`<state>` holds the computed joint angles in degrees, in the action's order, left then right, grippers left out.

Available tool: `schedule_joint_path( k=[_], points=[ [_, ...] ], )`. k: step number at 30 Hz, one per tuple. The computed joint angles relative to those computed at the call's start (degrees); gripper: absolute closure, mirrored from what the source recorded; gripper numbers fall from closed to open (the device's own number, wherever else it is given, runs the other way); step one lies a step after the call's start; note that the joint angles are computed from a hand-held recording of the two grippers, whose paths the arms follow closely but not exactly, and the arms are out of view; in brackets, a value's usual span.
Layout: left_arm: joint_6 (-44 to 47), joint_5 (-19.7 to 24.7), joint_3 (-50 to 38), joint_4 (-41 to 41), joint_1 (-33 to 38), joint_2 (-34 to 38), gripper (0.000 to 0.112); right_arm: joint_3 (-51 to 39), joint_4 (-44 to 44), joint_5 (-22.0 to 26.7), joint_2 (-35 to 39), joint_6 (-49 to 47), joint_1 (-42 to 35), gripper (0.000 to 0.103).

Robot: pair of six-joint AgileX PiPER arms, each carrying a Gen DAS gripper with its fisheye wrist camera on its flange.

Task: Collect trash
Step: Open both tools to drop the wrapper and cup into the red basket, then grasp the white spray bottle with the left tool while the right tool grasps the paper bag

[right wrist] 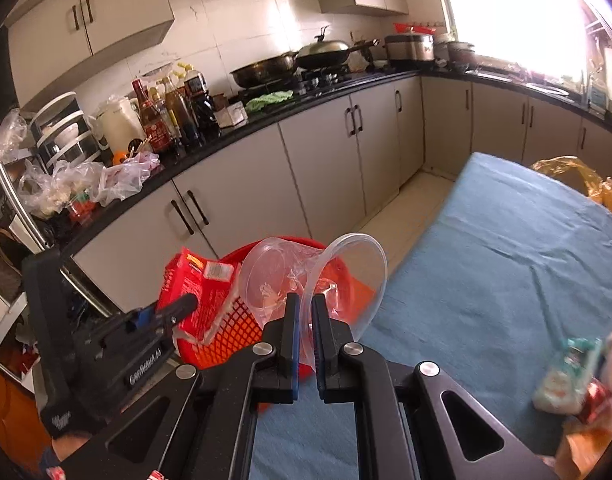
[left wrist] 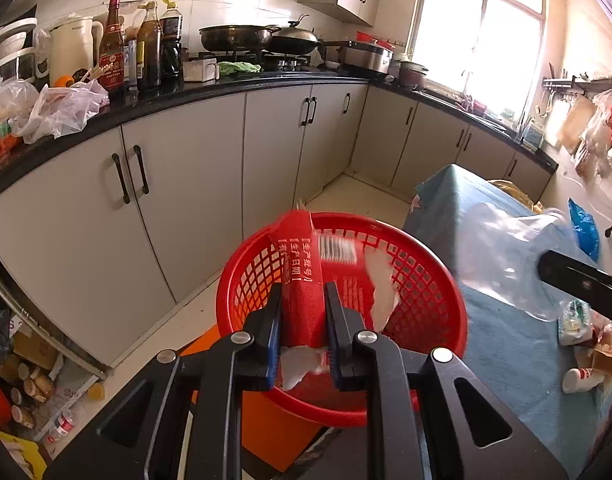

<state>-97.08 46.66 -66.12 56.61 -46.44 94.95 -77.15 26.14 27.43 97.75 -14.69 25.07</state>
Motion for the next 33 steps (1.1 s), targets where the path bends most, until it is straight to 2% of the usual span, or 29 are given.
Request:
schedule_joint_path(
  k=[1, 2, 3, 4, 7, 9, 11, 13, 15, 20, 23, 28, 33],
  points=[
    [-0.06, -0.7, 0.37, 0.29, 0.24, -0.11, 0.086, -0.95, 0.15, 0.11, 0.99, 0.13, 0.07, 0.096],
    [-0.11, -0.62, 0.32, 0.33, 0.36, 0.0, 0.079, -2.36, -0.23, 0.24, 2.24, 0.88, 0.37, 0.088],
    [-0.64, -0.32, 0.53, 0.67, 0.28, -0.08, 0.061, -3.75, -0.29, 0.84, 3.44, 1.06, 0.52, 0.083],
    [-2.26, 0.1, 1.12, 2.07, -0.23, -0.39, 0.056, -4.2, 0.0, 1.03, 3.87, 0.9, 0.51, 0.079],
    [-4.02, 3.03, 1.45, 4.39, -2.45, -0.71, 0.056, -2.01, 2.14, -0.45, 2.19, -1.21, -0.17, 0.079],
    [-4.66, 3.9, 1.58, 4.78, -3.81, -1.11, 0.056, 0.53, 1.64, -1.59, -0.11, -0.89, -0.65, 0.078],
    [-5.88, 4.76, 1.45, 5.56, -6.08, -1.35, 0.054, 4.1, 4.84, -2.45, -3.1, -3.78, -1.87, 0.078],
    [-7.05, 6.73, 0.56, 6.57, -8.84, -0.81, 0.049, 8.87, 8.32, -3.43, -6.98, -7.38, -3.26, 0.073],
    [-7.33, 8.33, -1.12, 7.27, -11.74, 0.67, 0.047, 13.98, 10.27, -4.64, -11.02, -9.8, -4.49, 0.067],
    [-3.52, 9.07, -7.71, 5.87, -16.4, 5.6, 0.046, 24.58, 18.0, -4.51, -20.18, -19.12, -9.96, 0.067],
    [-0.11, 9.21, -12.67, 4.61, -18.51, 9.06, 0.043, 29.55, 25.06, -1.23, -25.23, -27.17, -16.66, 0.067],
    [8.62, 9.8, -23.09, 2.71, -21.31, 15.98, 0.035, 35.45, 34.46, 9.19, -31.64, -39.57, -33.62, 0.067],
    [25.9, 9.53, -37.43, -2.45, -22.98, 24.92, 0.028, 37.04, 38.48, 21.61, -32.37, -47.35, -54.42, 0.066]
  ],
)
